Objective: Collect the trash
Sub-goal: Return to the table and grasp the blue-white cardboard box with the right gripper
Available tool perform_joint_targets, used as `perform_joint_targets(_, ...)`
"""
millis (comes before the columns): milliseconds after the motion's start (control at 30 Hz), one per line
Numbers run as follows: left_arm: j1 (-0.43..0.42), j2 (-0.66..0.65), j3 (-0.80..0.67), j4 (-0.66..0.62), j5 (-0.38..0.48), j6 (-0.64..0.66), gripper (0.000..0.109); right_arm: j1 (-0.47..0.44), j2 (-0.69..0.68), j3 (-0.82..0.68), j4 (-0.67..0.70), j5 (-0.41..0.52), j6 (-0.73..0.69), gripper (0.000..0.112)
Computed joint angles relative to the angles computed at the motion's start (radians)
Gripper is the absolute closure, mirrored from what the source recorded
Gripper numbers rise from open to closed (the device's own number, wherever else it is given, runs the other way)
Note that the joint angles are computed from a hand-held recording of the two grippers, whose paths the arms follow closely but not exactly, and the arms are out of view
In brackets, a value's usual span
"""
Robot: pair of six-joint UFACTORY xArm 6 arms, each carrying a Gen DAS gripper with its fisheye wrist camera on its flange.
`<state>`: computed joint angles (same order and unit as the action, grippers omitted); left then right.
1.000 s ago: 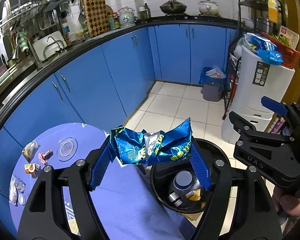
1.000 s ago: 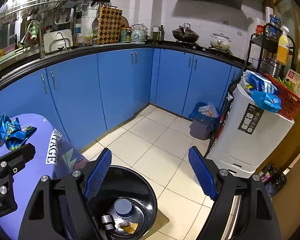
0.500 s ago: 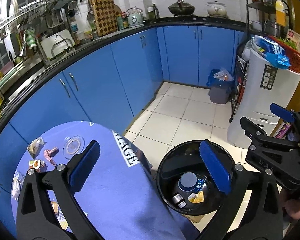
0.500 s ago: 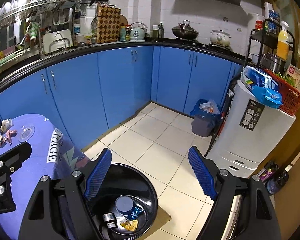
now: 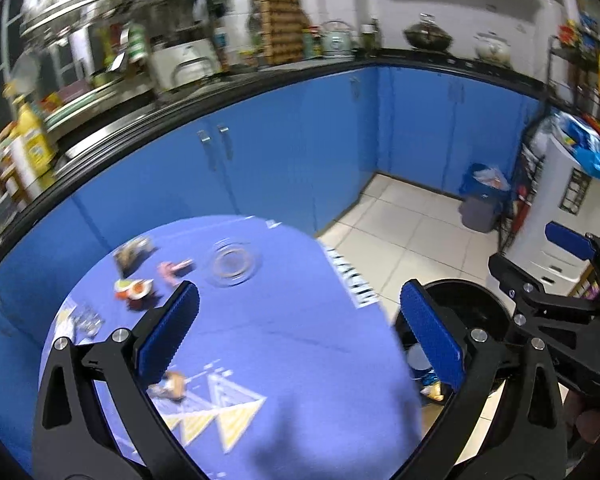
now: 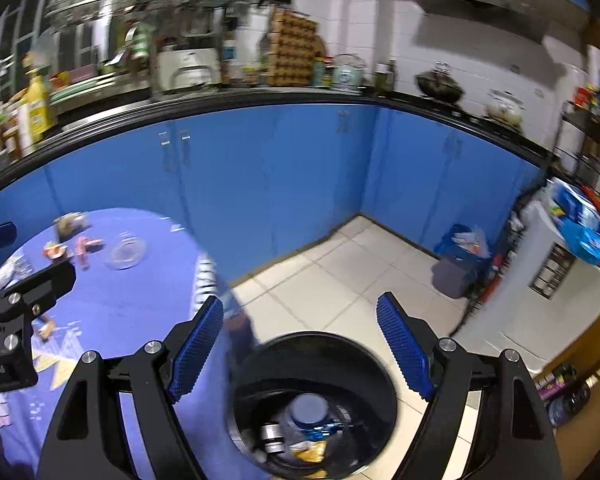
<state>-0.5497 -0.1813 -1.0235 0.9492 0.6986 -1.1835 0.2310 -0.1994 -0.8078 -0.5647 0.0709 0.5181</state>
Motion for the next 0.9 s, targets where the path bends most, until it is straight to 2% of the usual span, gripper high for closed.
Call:
perform_joint_targets(233,0.12,-0.213,0.213,-0.026,-0.016,-0.04,0.009,0.172,0.062,-0.062,0.148,0.037,-0.134,0.035)
perform_joint_targets(433,0.277,-0.395,0.395,-0.115,-0.058,0.019,0.009,0.332,0.166,-0.147,0.27,0.061,-0.25,0.035)
perform_joint_targets(600,0.429,-0.519,0.531,-0.236,-0.108,0.122,0.009,0.473,0.291,-0.245,0.518,0.108,-0.478,0.035)
perform_joint_targets(733,0.526,-0.578,0.611,-0.297,-0.141,0.192,0.009,0.532,0.374,-0.315,0.507,0.139,-0.479,0.035)
perform_joint_targets(900,0.635,-0.597,0.679,-0.369,-0.194,0.277,0.009,0.576,0.475,-0.415,0.58,0.209,-0.513,0.035)
